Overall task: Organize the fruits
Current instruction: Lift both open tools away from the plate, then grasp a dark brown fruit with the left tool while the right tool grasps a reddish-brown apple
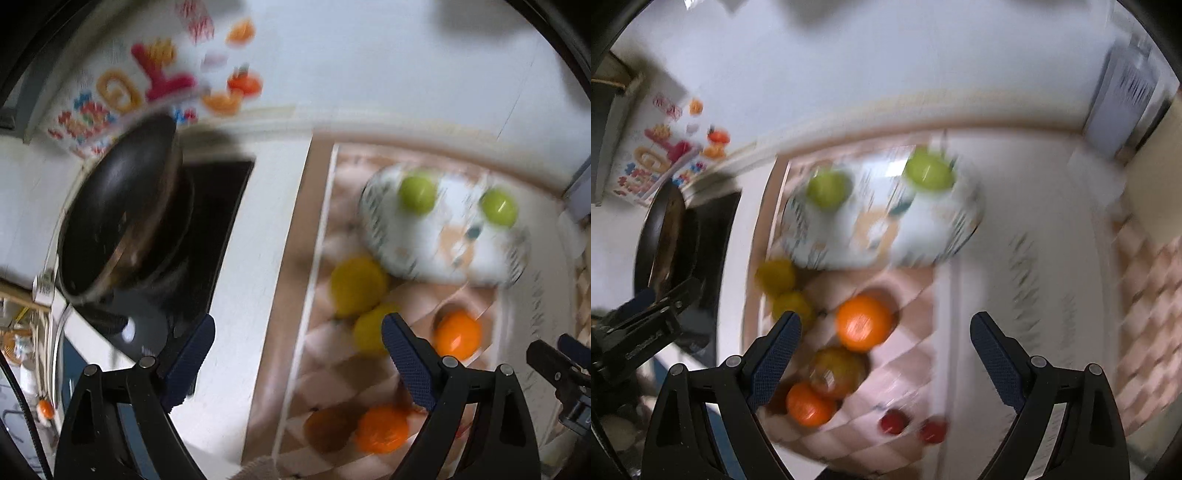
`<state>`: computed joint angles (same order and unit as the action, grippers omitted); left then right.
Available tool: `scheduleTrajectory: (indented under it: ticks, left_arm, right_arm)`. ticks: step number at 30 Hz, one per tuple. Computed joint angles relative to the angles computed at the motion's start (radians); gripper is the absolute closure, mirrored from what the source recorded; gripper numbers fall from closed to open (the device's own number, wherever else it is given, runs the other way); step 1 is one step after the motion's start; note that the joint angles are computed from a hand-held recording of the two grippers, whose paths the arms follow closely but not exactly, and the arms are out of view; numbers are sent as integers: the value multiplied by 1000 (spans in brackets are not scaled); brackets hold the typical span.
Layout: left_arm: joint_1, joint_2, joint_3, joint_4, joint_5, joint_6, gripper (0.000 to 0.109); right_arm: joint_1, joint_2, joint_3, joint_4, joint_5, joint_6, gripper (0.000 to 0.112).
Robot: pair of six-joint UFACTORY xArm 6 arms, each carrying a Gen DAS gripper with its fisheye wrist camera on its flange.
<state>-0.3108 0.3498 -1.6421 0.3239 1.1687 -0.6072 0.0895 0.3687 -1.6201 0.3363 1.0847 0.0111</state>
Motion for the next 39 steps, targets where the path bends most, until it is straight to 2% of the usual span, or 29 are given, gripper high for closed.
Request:
scheduleTrajectory:
  ticks: [2, 6, 12, 15, 19, 24, 26, 28, 30, 32, 37, 39]
  left_arm:
    - [4, -21, 64, 15, 2, -3, 12]
    - [10, -52, 174, 24, 20, -11, 12]
    - [19, -112, 314, -61, -7, -4, 12]
    - [20, -123, 340, -111, -31, 16, 12]
    - [37, -132, 367, -242, -62, 73, 12]
    - [104, -125, 423, -537, -116, 133, 12]
    - [124, -123, 444, -632, -139, 159, 17]
    - [133, -121, 458, -678, -153, 172, 28]
    - [143, -122, 470, -725, -167, 196, 56]
    - [142, -123, 467, -713, -158, 198, 58]
    - [103, -157, 473, -507, -152, 149, 58]
    - [101, -162, 479, -490, -153, 165, 57]
  right_arm:
    - [5, 28, 31, 80, 33, -11, 17]
    - [32, 71, 84, 165, 50, -17, 21]
    - [89, 129, 82, 166, 42, -21, 31]
    - [121, 130, 87, 91, 23, -18, 44]
    - [107, 84, 144, 65, 12, -30, 44]
    - [56, 41, 188, 33, 18, -28, 44]
    - [47, 39, 187, 28, 25, -18, 44]
    - [35, 32, 195, 28, 27, -17, 44]
    - [28, 22, 212, 32, 23, -16, 44]
    - [29, 19, 221, 38, 21, -13, 44]
    - [37, 16, 227, 30, 21, -21, 44]
    - [40, 22, 223, 19, 20, -25, 44]
